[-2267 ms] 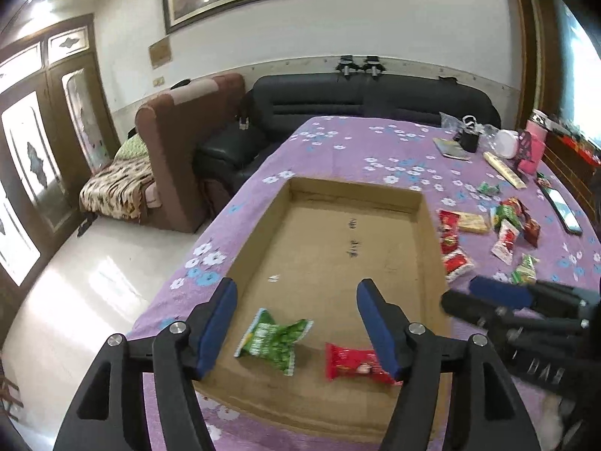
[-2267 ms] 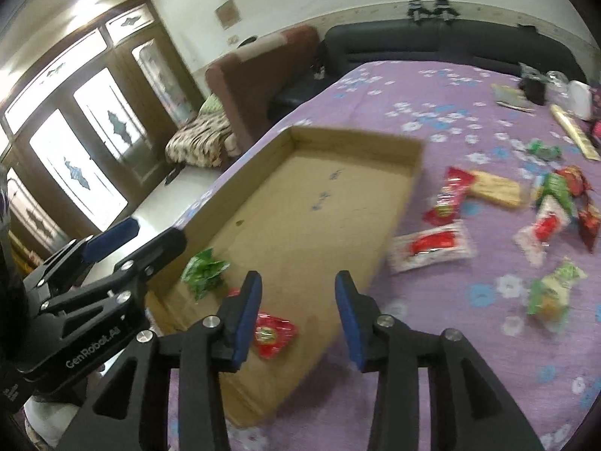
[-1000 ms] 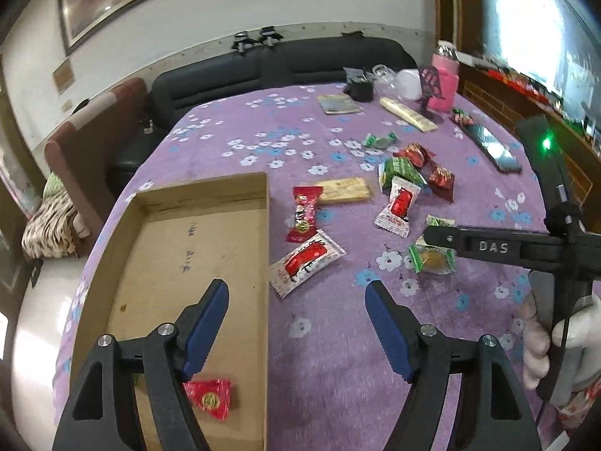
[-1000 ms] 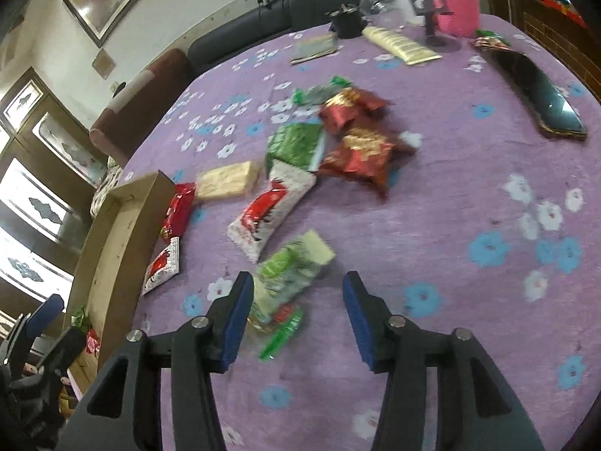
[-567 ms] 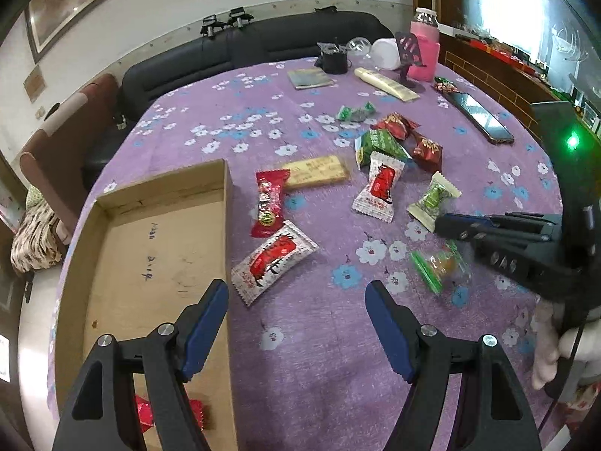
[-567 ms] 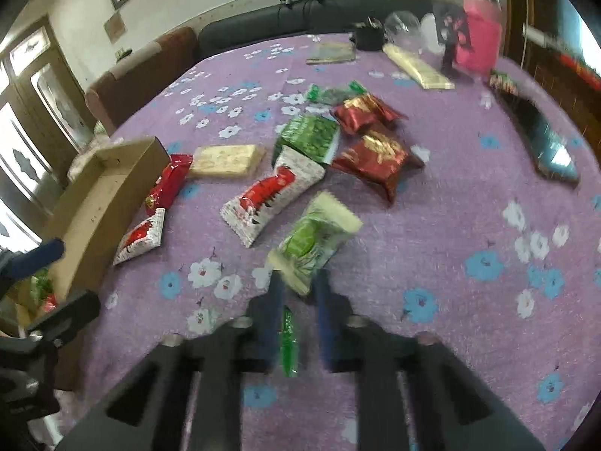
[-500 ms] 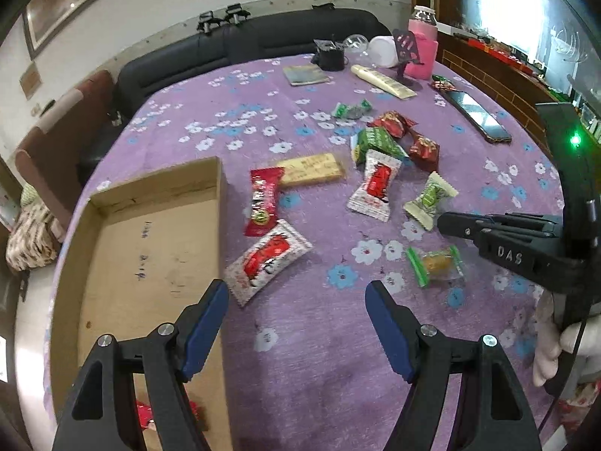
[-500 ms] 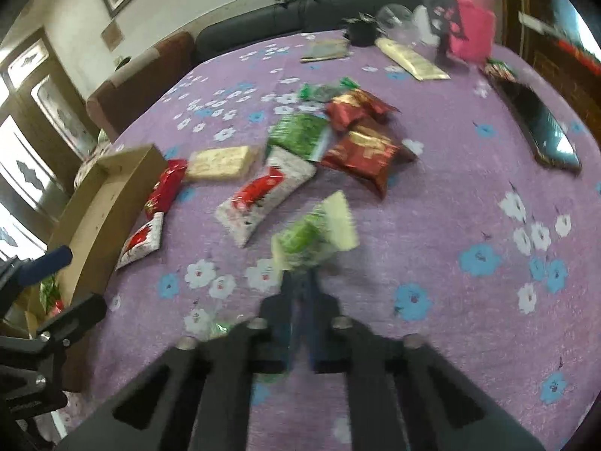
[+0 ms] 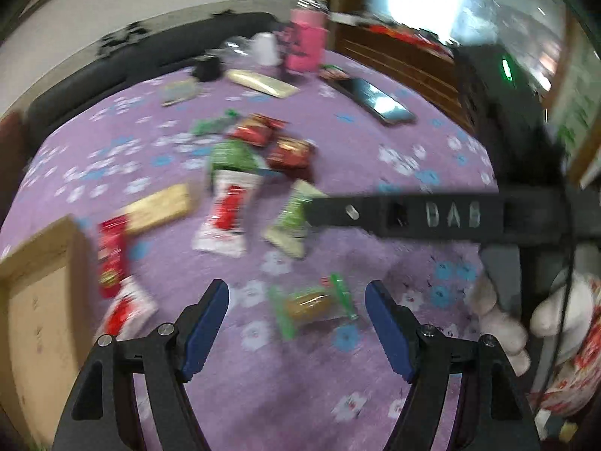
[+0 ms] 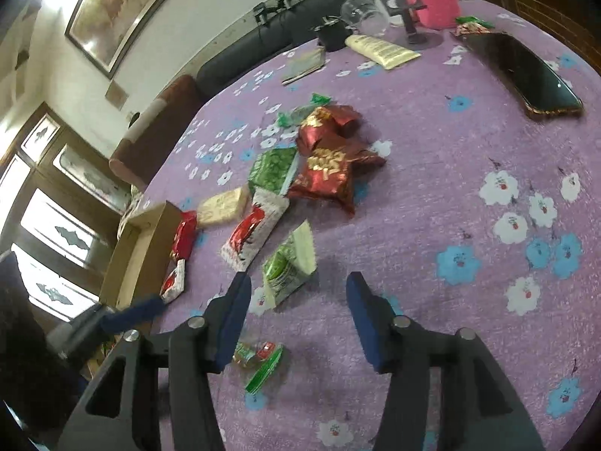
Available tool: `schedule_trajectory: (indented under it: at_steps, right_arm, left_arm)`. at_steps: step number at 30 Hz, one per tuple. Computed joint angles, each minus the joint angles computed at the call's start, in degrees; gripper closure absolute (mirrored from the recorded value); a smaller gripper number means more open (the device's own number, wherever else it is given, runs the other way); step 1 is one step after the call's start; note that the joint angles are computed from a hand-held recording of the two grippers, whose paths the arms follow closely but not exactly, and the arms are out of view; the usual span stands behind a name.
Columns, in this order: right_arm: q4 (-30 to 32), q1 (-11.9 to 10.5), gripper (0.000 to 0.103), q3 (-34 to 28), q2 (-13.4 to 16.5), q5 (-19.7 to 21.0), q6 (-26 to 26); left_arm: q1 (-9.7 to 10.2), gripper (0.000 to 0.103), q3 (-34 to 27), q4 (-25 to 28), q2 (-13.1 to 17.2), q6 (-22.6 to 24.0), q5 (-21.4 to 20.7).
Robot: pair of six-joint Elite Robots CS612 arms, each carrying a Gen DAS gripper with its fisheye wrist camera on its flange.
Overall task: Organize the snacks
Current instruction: 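Grasp the clear cake packet with the left tool while the right tool grasps a green-white candy, then carry both snacks to the cardboard tray and release them inside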
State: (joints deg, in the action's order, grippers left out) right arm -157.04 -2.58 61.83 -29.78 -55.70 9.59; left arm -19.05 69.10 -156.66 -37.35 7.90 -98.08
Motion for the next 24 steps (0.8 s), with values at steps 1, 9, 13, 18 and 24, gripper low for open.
schedule_trajectory:
  at_steps: [1, 9, 13, 18, 24]
  right_arm:
    - [-0.5, -0.2, 0.051, 0.0, 0.1, 0.1, 1.2]
    - [-0.2, 0.2, 0.053, -0.6, 0.3, -1.7, 0.5]
    - [2.5, 1.0, 0.053, -1.8, 0.3, -4.0, -1.5]
    - [6.1, 3.0, 0.053, -4.2, 0.7, -11.4, -4.3]
    - [4.8, 4.8, 0.076, -4.9, 1.0, -20.1, -6.2]
  left_arm:
    - [-0.29, 0.028, -0.5, 0.8, 0.4, 1.4, 0.5]
    - [-1.08, 0.067, 0.0, 1.4, 0.3, 1.4, 1.6]
    - [-0.38, 0.068, 2.2, -1.3, -0.8, -2.4, 0.9]
    - [0.38, 0.068, 4.2, -3.4, -1.7, -5.5, 0.3]
    - [1.36, 0.068, 6.6, -6.5, -2.7, -8.6, -0.5]
